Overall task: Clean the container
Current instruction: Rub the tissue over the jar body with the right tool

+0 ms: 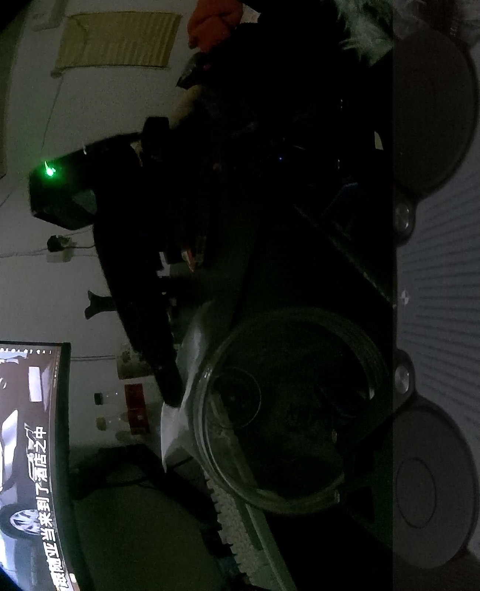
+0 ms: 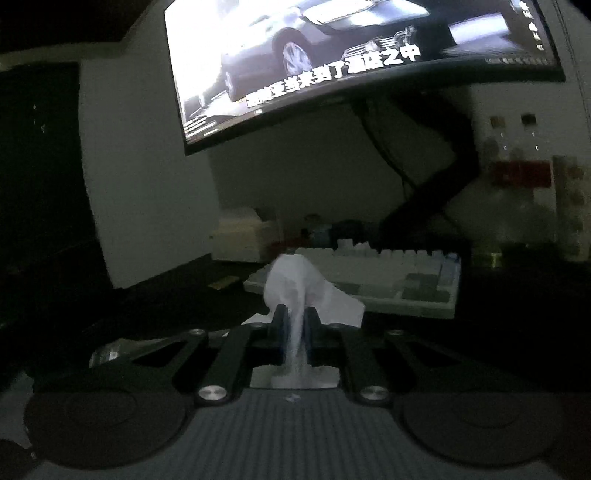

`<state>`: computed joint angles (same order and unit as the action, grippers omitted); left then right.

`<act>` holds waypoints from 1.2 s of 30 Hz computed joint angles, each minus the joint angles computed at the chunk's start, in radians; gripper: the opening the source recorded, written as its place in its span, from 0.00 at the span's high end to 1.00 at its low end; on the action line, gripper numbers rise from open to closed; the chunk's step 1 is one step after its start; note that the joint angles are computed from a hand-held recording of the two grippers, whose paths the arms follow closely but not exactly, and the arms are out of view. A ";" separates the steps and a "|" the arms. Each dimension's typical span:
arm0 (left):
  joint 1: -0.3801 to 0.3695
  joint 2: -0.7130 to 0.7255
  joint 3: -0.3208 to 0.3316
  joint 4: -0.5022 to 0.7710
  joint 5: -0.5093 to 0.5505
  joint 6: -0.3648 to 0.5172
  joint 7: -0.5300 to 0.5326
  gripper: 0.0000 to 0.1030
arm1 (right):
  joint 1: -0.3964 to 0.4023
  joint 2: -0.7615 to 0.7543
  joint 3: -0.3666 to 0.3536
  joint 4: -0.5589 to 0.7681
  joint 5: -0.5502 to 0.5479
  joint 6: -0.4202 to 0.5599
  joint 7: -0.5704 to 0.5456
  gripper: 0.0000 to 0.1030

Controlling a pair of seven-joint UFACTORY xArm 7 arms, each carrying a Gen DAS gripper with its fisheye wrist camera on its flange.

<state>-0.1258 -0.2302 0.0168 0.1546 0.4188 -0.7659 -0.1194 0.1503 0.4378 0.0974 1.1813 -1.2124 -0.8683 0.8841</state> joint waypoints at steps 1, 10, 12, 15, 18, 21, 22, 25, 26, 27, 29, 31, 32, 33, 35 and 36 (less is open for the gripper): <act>0.000 0.004 0.005 0.006 0.008 0.001 -0.007 0.10 | -0.010 0.005 -0.001 0.025 -0.073 -0.029 0.027 0.90; 0.002 0.012 -0.003 0.018 -0.004 0.005 -0.006 0.09 | 0.080 0.013 -0.097 0.005 -0.021 -0.089 0.000 0.89; 0.004 0.014 -0.001 0.018 -0.001 0.003 -0.006 0.09 | 0.031 0.002 -0.020 -0.036 0.083 -0.014 -0.078 0.90; 0.005 0.017 0.006 0.022 0.013 0.001 -0.022 0.09 | 0.015 0.036 -0.008 0.044 -0.067 -0.079 -0.042 0.91; 0.007 0.020 0.008 0.026 0.022 0.000 -0.039 0.08 | 0.024 0.089 -0.034 0.166 -0.285 -0.234 0.075 0.91; 0.009 0.019 0.002 0.024 0.016 -0.002 -0.039 0.08 | 0.058 0.054 -0.060 0.103 -0.191 -0.183 0.056 0.91; 0.010 0.018 -0.001 0.022 0.011 -0.002 -0.036 0.08 | 0.072 0.034 -0.069 0.059 -0.111 -0.140 0.026 0.91; 0.010 0.019 0.002 0.026 0.009 0.002 -0.044 0.08 | 0.060 0.014 -0.029 -0.004 0.061 -0.041 -0.052 0.90; 0.011 0.019 0.002 0.027 0.007 0.003 -0.045 0.08 | 0.051 0.020 -0.017 0.007 0.054 -0.037 -0.048 0.90; 0.010 0.018 0.008 0.030 0.017 0.006 -0.059 0.08 | 0.048 0.021 -0.011 0.009 0.058 -0.031 -0.064 0.90; 0.010 0.016 0.010 0.032 0.021 0.011 -0.073 0.08 | 0.038 0.023 0.000 0.014 0.036 -0.043 -0.087 0.90; 0.009 0.019 -0.007 0.029 -0.017 0.007 -0.058 0.08 | 0.027 0.032 0.002 0.037 -0.022 -0.067 -0.055 0.90; 0.008 0.020 -0.015 0.028 -0.035 0.005 -0.052 0.08 | 0.028 0.026 0.000 0.032 -0.031 -0.072 -0.053 0.90; 0.007 0.021 -0.003 0.031 -0.015 0.003 -0.065 0.08 | 0.033 0.016 -0.002 0.019 -0.022 -0.069 -0.060 0.90; 0.010 0.030 0.032 0.039 0.051 -0.012 -0.116 0.07 | 0.037 0.042 0.009 0.043 -0.014 -0.066 -0.004 0.90; 0.015 0.038 0.048 0.044 0.086 -0.024 -0.146 0.06 | 0.039 0.056 0.014 0.058 -0.013 -0.066 0.033 0.90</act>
